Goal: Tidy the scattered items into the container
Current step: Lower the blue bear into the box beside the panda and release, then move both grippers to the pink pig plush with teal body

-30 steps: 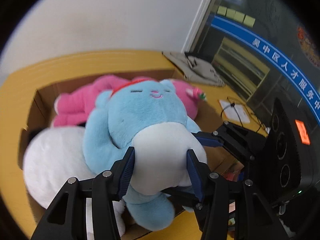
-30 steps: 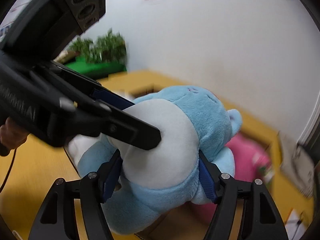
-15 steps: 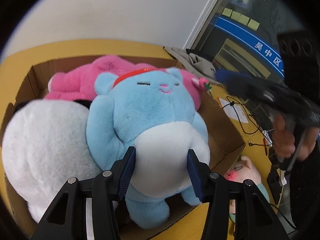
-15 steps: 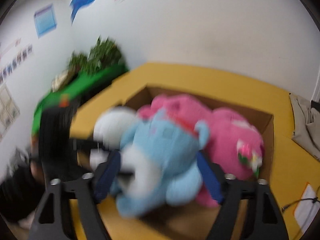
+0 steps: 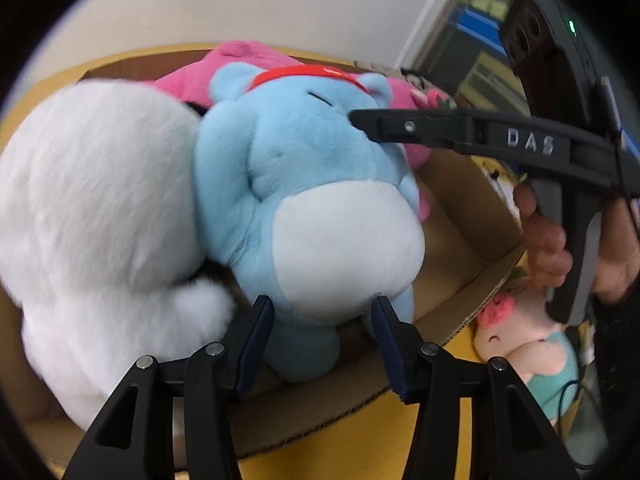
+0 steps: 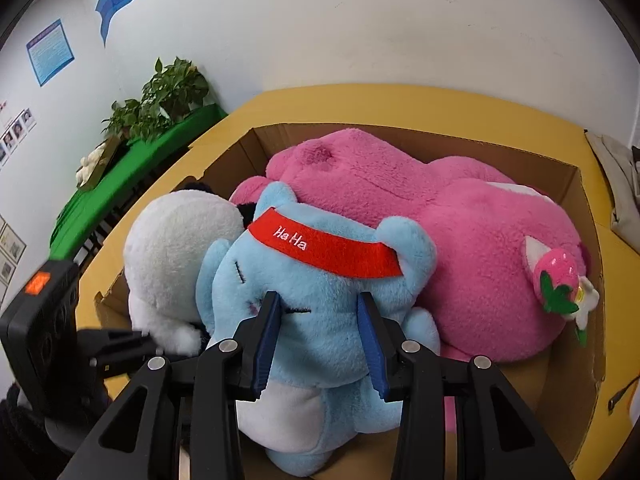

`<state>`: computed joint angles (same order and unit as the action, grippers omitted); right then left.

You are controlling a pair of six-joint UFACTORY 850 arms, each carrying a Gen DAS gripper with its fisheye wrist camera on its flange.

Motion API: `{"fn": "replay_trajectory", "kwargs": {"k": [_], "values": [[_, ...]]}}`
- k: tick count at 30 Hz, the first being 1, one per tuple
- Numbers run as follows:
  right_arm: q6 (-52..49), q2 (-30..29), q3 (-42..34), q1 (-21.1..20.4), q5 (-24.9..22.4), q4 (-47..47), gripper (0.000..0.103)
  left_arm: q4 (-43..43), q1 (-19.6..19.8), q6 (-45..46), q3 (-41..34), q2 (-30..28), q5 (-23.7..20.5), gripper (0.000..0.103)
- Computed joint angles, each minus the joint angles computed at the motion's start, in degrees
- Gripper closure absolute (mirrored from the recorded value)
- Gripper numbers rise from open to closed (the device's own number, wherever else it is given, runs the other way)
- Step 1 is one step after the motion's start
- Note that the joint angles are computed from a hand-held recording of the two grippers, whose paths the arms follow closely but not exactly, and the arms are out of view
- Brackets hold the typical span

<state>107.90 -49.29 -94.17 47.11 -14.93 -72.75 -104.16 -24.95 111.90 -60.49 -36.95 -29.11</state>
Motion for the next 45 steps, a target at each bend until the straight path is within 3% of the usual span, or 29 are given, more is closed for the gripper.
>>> {"fn": "replay_trajectory", "kwargs": {"k": [3,4,6,8,10,13,19,32,45], "values": [[7.5,3.0,4.1,0.9,-2.4,-7.0,0.052,-7.4,-0.2,6.6,3.6,3.4,1.9,0.053],[9.9,4.6,5.9,1.4,-3.6,-8.3,0.024,-9.9,-0.2,8.6,5.5,5.3,2.2,0.053],[18.4,8.0,9.9,3.2,-7.2,-14.4,0.000,-14.0,-0.2,12.7,8.6,8.7,2.0,0.051],[24.2,11.1,13.4,6.2,-12.0,-18.7,0.000,-20.7,-0.3,19.7,12.7,13.1,1.9,0.043],[24.7,13.7,15.9,9.4,-17.3,-17.1,0.000,-25.3,-0.1,24.7,16.1,16.9,1.3,0.024],[23.5,15.3,17.1,13.8,-24.4,-11.0,0.000,-29.9,-0.3,29.0,20.6,22.4,1.2,0.023],[21.9,14.2,15.3,19.0,-33.3,0.2,0.000,-40.7,-2.6,38.6,26.8,29.6,1.3,0.023],[19.8,14.5,15.3,23.5,-39.0,7.3,0.000,-37.7,-4.6,34.1,31.9,36.8,0.6,0.023],[21.3,15.7,17.1,26.2,-41.3,9.0,0.000,-38.1,-6.5,33.7,32.9,37.2,0.6,0.023]]}}
